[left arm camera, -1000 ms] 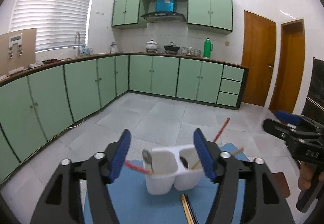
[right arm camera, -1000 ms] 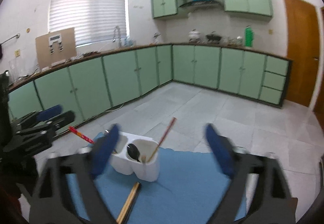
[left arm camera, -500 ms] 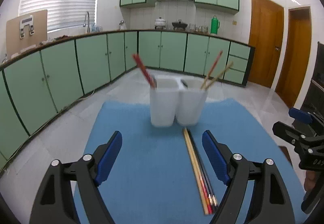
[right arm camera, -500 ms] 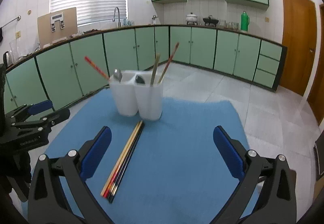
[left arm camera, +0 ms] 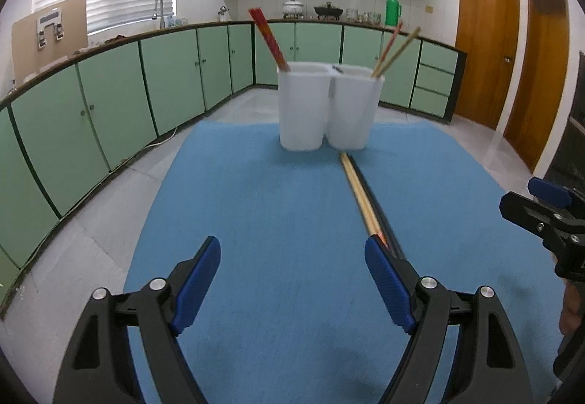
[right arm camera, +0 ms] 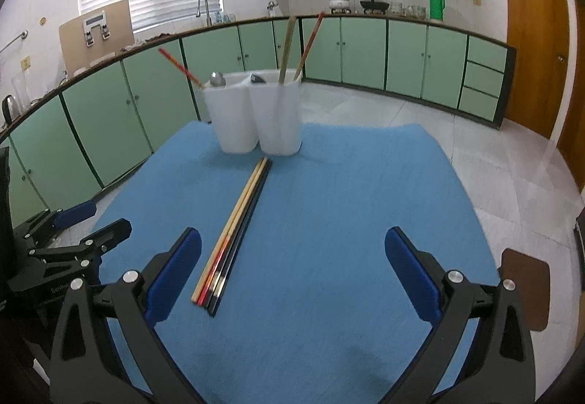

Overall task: Organize utensils
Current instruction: 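Withdraw both tools from the holder back to the remaining chopsticks, then grasp a black chopstick with the right tool while the left grasps a plain wooden one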

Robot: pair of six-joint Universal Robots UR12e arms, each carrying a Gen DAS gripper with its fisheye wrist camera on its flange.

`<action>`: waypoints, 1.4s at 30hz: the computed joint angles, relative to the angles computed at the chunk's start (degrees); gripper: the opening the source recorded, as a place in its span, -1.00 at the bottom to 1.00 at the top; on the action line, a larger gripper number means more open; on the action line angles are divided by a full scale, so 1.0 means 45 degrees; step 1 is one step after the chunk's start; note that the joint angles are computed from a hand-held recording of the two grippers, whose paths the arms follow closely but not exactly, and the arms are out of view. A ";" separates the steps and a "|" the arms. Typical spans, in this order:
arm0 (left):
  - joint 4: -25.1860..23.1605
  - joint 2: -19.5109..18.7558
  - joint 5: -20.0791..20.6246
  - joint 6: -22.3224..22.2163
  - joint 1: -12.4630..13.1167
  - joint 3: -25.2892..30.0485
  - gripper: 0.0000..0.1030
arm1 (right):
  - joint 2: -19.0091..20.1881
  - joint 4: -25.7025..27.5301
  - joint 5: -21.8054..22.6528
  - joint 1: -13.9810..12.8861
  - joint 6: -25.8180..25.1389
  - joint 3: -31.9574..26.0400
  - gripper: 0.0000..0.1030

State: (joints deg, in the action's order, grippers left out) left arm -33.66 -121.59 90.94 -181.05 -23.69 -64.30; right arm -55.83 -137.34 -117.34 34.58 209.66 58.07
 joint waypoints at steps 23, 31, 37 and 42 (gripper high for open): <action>-0.1205 0.0291 0.0288 0.0060 0.0182 -0.0715 0.57 | 0.0704 0.2405 0.1228 0.0189 0.0375 -0.0674 0.89; -0.1274 0.0251 0.0246 0.0037 0.0155 -0.0662 0.57 | 0.0942 0.3387 0.1447 0.0138 0.0275 -0.1149 0.49; -0.1321 0.0239 0.0264 0.0025 0.0162 -0.0643 0.57 | 0.0760 0.3739 0.0862 0.0063 0.0924 -0.0964 0.29; -0.1327 0.0217 0.0255 0.0093 0.0138 -0.0620 0.58 | 0.0490 0.2856 0.1424 -0.0024 0.0801 -0.0424 0.27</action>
State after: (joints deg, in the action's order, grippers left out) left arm -39.63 -120.61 92.08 -180.63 -23.07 -67.09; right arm -53.62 -124.49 -110.93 34.47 213.26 56.17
